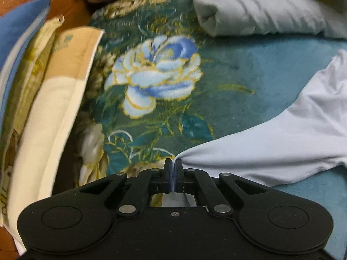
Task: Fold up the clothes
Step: 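Release the hem with the left gripper and smooth the t-shirt flat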
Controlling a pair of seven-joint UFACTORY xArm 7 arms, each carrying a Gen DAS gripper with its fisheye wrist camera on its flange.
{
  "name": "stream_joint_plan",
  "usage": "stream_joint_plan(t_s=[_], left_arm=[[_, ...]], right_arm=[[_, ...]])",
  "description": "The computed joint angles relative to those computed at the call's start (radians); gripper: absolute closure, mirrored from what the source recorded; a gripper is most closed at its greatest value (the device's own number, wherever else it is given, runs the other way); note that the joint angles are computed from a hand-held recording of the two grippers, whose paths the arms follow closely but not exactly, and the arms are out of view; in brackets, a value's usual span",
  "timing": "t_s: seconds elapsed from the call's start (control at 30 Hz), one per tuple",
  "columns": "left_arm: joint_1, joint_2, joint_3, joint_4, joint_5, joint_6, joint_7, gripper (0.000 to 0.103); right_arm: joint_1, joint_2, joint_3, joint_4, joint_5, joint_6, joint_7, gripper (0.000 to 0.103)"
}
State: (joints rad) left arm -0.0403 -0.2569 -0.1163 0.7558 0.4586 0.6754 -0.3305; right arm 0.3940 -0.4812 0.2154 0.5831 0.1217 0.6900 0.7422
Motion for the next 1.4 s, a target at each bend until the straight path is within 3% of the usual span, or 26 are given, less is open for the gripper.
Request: stream_joint_plan(t_s=[0.07, 0.17, 0.27, 0.4, 0.5, 0.67, 0.83, 0.93, 0.97, 1.0, 1.03, 1.13, 1.3, 1.4], left_arm=[[-0.013, -0.009, 0.009, -0.011, -0.058, 0.008, 0.004, 0.103], [-0.03, -0.024, 0.02, -0.028, -0.144, 0.02, 0.011, 0.091], [-0.064, -0.151, 0.001, -0.096, -0.218, 0.042, -0.007, 0.074], [-0.192, -0.324, 0.015, -0.19, -0.455, 0.107, 0.025, 0.063], [-0.309, -0.415, -0.004, -0.249, -0.619, 0.183, 0.024, 0.061], [-0.432, -0.495, -0.089, -0.315, -0.774, 0.24, -0.108, 0.058], [-0.487, -0.533, -0.162, -0.32, -0.789, 0.294, -0.288, 0.057], [-0.508, -0.557, -0.158, -0.314, -0.77, 0.332, -0.325, 0.054], [-0.516, -0.564, -0.153, -0.314, -0.763, 0.337, -0.317, 0.053], [-0.526, -0.57, -0.143, -0.318, -0.759, 0.338, -0.3, 0.052], [-0.535, -0.576, -0.135, -0.321, -0.756, 0.339, -0.281, 0.052], [-0.544, -0.581, -0.112, -0.332, -0.751, 0.341, -0.23, 0.052], [-0.569, -0.612, -0.078, -0.368, -0.794, 0.325, -0.144, 0.051], [-0.591, -0.618, -0.074, -0.388, -0.828, 0.321, -0.104, 0.051]], right_arm=[[-0.004, -0.016, -0.001, -0.01, -0.004, 0.007, 0.005, 0.082], [-0.01, -0.047, -0.006, -0.024, -0.009, 0.027, 0.005, 0.082], [-0.012, -0.1, -0.012, -0.043, -0.013, 0.069, -0.005, 0.082], [-0.003, -0.225, -0.03, -0.086, 0.006, 0.204, -0.022, 0.071], [0.013, -0.325, -0.052, -0.121, 0.029, 0.329, -0.066, 0.071], [0.045, -0.445, -0.107, -0.18, 0.106, 0.48, -0.199, 0.071], [0.045, -0.487, -0.13, -0.225, 0.189, 0.545, -0.306, 0.071], [0.038, -0.54, -0.112, -0.257, 0.237, 0.549, -0.309, 0.071], [0.038, -0.564, -0.106, -0.27, 0.254, 0.545, -0.301, 0.078], [0.034, -0.585, -0.09, -0.277, 0.258, 0.546, -0.285, 0.096], [0.03, -0.603, -0.073, -0.28, 0.255, 0.549, -0.264, 0.099], [0.017, -0.689, -0.04, -0.289, 0.237, 0.593, -0.183, 0.1], [-0.004, -0.891, 0.005, -0.3, 0.194, 0.767, -0.015, 0.101], [-0.002, -0.939, 0.046, -0.311, 0.202, 0.784, 0.047, 0.101]])
